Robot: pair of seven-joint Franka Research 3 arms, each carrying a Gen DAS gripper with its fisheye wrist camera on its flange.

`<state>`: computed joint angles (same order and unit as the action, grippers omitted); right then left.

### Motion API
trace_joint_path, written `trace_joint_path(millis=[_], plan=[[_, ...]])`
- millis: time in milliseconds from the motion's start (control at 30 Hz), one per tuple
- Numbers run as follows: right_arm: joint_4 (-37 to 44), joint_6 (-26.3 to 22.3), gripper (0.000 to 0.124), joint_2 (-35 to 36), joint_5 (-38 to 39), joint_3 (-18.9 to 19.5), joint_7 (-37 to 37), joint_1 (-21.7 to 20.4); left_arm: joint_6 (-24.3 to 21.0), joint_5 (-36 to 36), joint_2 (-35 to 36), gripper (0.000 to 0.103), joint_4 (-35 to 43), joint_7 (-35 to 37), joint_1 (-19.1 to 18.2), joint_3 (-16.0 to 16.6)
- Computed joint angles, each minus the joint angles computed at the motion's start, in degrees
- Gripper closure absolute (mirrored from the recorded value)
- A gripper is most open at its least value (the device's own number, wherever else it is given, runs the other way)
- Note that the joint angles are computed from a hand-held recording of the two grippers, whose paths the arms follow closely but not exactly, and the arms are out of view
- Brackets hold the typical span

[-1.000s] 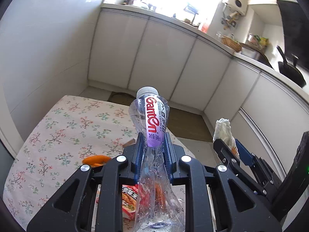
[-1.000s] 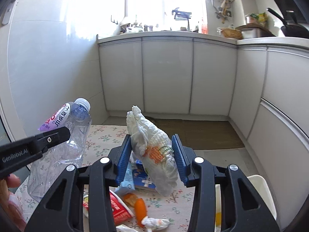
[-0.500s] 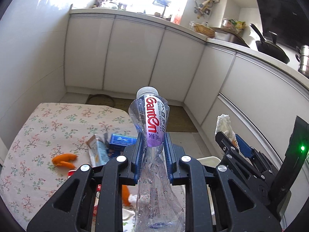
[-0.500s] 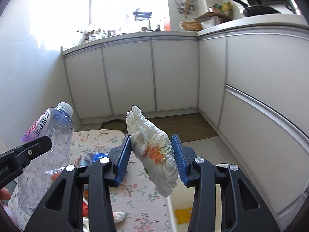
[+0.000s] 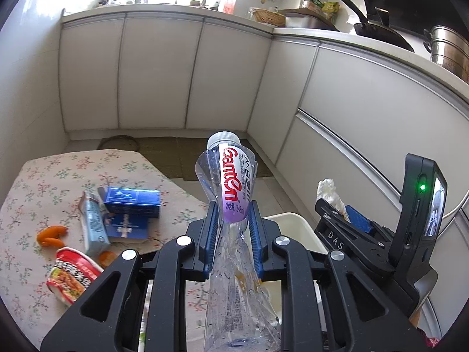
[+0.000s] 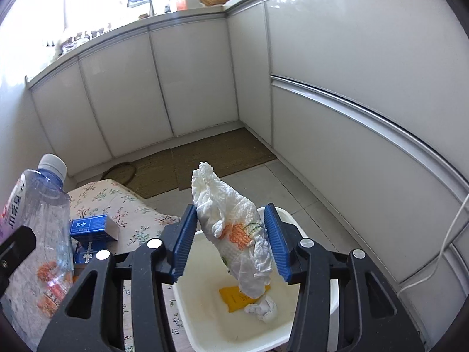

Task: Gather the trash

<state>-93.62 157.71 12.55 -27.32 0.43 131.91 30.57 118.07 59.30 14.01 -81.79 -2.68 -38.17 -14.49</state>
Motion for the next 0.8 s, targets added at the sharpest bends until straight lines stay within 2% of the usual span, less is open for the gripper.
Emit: trace_joint_path(millis=[33,100,133,267,533,700,733,767,800], plan=[[-0.4,0.3,0.065,-0.4,-2.0,-1.0,2.3,0.5,0.3,0.0,0.9,0.083,1.1,0.4,-0.1,0.0],[-1.1,0.6,0.047,-1.4,-6.9,-2.5,7.5,1.1,0.6,0.0,2.5,0.083,2.9,1.3,-0.5,0.3],[-1.7,0.7,0.045,-2.1,-10.8,-3.6,11.9,1.5,0.8,-0.2,3.6,0.083,4.2,1.9,-0.7,0.5],[-2.5,-0.3,0.037,-3.6,-18.6,-3.6,20.4,-0.2,2.3,-1.8,6.3,0.083,7.2,4.1,-1.5,1.6],[-3.9,-2.7,0.032,-5.7,-24.4,-1.1,29.0,-4.4,6.4,-8.2,12.4,0.082,14.1,9.1,-2.1,3.8],[-4.6,-4.2,0.031,-6.8,-26.9,0.4,32.0,-6.3,6.8,-13.2,17.5,0.081,20.9,14.2,-2.9,5.4],[-4.6,-4.4,0.031,-6.7,-26.8,0.7,31.8,-6.6,6.1,-13.8,18.3,0.075,22.1,15.1,-3.3,5.9],[-4.7,-4.5,0.031,-6.7,-26.6,0.9,31.6,-6.8,5.4,-14.3,19.0,0.061,23.3,16.0,-3.7,6.4],[-4.6,-4.6,0.031,-6.7,-26.4,1.1,31.4,-6.9,5.1,-14.4,19.2,0.057,23.6,16.2,-4.1,7.0]])
